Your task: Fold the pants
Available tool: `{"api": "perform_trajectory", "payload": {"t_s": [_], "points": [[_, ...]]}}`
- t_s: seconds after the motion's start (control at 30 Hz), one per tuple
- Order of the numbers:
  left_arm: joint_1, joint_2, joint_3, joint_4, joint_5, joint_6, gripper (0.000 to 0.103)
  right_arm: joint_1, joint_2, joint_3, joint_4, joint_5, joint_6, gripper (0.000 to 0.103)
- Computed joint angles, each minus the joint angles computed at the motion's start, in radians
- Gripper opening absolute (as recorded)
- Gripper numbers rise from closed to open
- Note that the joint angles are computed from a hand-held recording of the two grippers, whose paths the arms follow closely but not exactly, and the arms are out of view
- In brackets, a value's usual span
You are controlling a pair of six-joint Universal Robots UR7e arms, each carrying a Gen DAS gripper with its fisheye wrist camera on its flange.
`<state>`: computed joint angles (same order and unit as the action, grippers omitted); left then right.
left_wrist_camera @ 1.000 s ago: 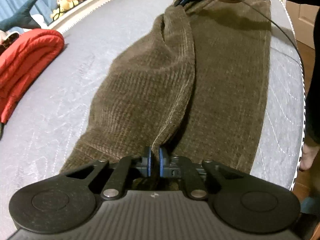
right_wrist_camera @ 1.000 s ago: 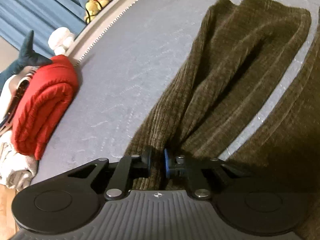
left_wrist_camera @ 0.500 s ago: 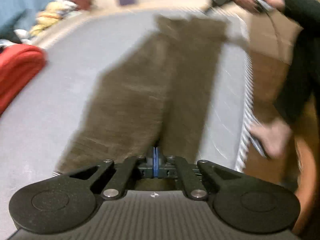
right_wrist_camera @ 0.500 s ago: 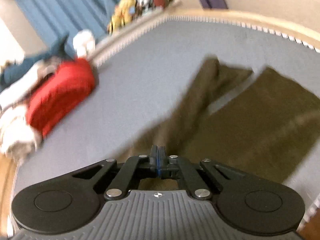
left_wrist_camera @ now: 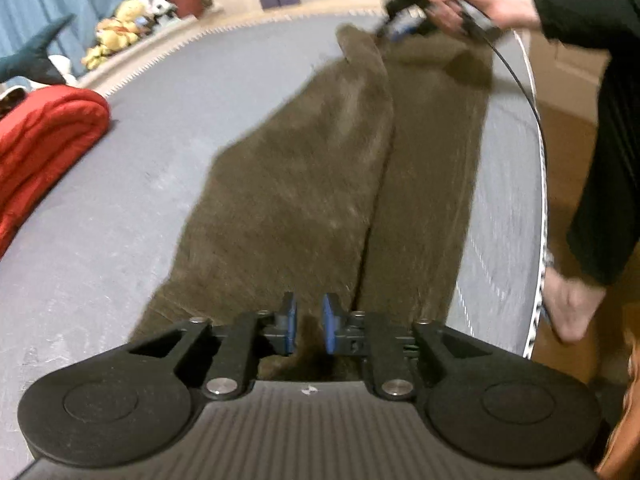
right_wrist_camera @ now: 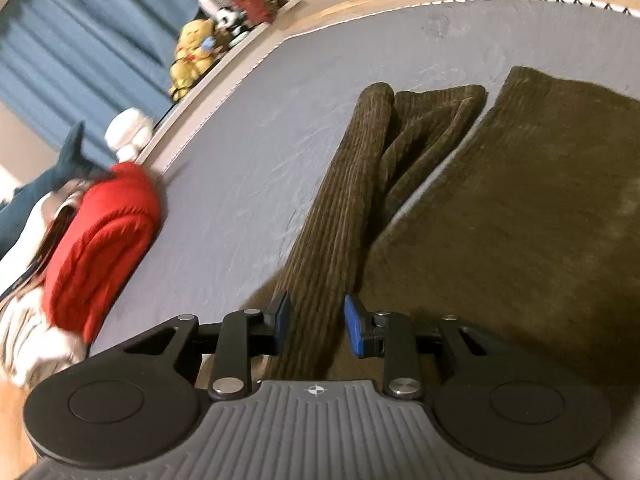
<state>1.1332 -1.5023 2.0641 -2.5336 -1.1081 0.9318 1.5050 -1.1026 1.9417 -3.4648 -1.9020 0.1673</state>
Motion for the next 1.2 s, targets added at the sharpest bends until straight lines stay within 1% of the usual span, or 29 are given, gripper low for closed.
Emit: {"api": "perform_trajectory", "payload": {"t_s": [0.03,0.07,0.1,0.13,0.17,0.23,0.3,0.33,0.37,0.4,0.43,0.47,0.57,0.63,0.67,0.73,0.83,0.87,0.9,0.93,0.97,1.0,1.03,1.07,1.1,1.13,1.17,1.2], "points": [[0.007,0.008,-0.001,0.003,0.005,0.011,0.033,-0.005,0.024,-0.029,0.007,-0.004,0.009,0.033],[0.009,0.016,0.002,0.001,0.014,0.018,0.041,-0.007,0.052,-0.063,0.009,-0.020,0.017,0.036],[0.015,0.026,0.008,-0.010,0.026,0.030,0.044,-0.011,0.077,-0.096,0.008,-0.037,0.022,0.039],[0.017,0.034,0.010,-0.010,0.038,0.036,0.046,-0.014,0.098,-0.123,0.009,-0.058,0.031,0.046],[0.021,0.035,0.013,-0.007,0.046,0.045,0.046,-0.018,0.116,-0.146,0.010,-0.079,0.046,0.048],[0.024,0.048,0.015,-0.017,0.064,0.068,0.046,-0.032,0.140,-0.177,0.010,-0.088,0.077,0.049],[0.024,0.066,0.021,-0.051,0.083,0.091,0.045,-0.048,0.156,-0.198,-0.004,-0.065,0.083,0.049],[0.021,0.073,0.018,-0.059,0.096,0.097,0.039,-0.050,0.159,-0.206,-0.008,-0.057,0.074,0.047],[0.021,0.081,0.017,-0.075,0.109,0.108,0.029,-0.051,0.160,-0.213,-0.003,-0.050,0.067,0.033],[0.020,0.087,0.015,-0.085,0.118,0.119,0.024,-0.058,0.156,-0.215,0.001,-0.023,0.062,0.022],[0.019,0.092,0.017,-0.105,0.125,0.135,0.013,-0.060,0.151,-0.214,0.001,-0.014,0.059,0.013],[0.018,0.097,0.017,-0.119,0.127,0.146,0.010,-0.061,0.145,-0.211,-0.006,-0.013,0.054,0.011],[0.016,0.085,0.016,-0.140,0.102,0.159,0.008,-0.046,0.104,-0.168,-0.058,-0.018,0.022,0.009],[0.013,0.068,0.014,-0.155,0.079,0.164,0.008,-0.030,0.057,-0.119,-0.103,-0.015,-0.004,0.008],[0.012,0.054,0.012,-0.153,0.063,0.161,0.008,-0.013,0.040,-0.095,-0.150,-0.036,-0.022,0.008],[0.010,0.024,0.010,-0.132,0.043,0.159,0.008,0.031,-0.013,-0.028,-0.204,-0.090,-0.052,0.007],[0.018,-0.020,0.003,-0.047,0.025,0.169,0.008,0.134,-0.067,0.082,-0.267,-0.300,-0.065,0.007],[0.022,-0.029,-0.002,-0.010,0.029,0.170,0.008,0.159,-0.072,0.116,-0.294,-0.352,-0.070,0.007],[0.024,-0.035,-0.010,0.037,0.040,0.160,0.008,0.180,-0.075,0.151,-0.314,-0.403,-0.061,0.007],[0.023,-0.038,-0.017,0.083,0.057,0.147,0.009,0.192,-0.082,0.186,-0.307,-0.448,-0.037,0.008],[0.024,-0.041,-0.023,0.125,0.072,0.138,0.010,0.190,-0.097,0.223,-0.258,-0.476,0.006,0.012],[0.026,-0.044,-0.029,0.157,0.075,0.133,0.011,0.173,-0.121,0.259,-0.191,-0.480,0.071,0.014],[0.028,-0.050,-0.038,0.180,0.062,0.125,0.013,0.152,-0.140,0.287,-0.146,-0.479,0.141,0.015],[0.030,-0.054,-0.047,0.191,0.041,0.112,0.013,0.123,-0.160,0.312,-0.117,-0.475,0.218,0.016],[0.031,-0.060,-0.056,0.187,0.016,0.094,0.013,0.096,-0.172,0.325,-0.116,-0.468,0.264,0.017],[0.031,-0.064,-0.062,0.175,-0.009,0.070,0.015,0.070,-0.181,0.332,-0.140,-0.461,0.283,0.020],[0.034,-0.068,-0.072,0.162,-0.039,0.046,0.018,0.048,-0.183,0.331,-0.192,-0.457,0.280,0.029],[0.038,-0.071,-0.076,0.137,-0.071,0.026,0.019,0.028,-0.181,0.326,-0.257,-0.455,0.260,0.034]]}}
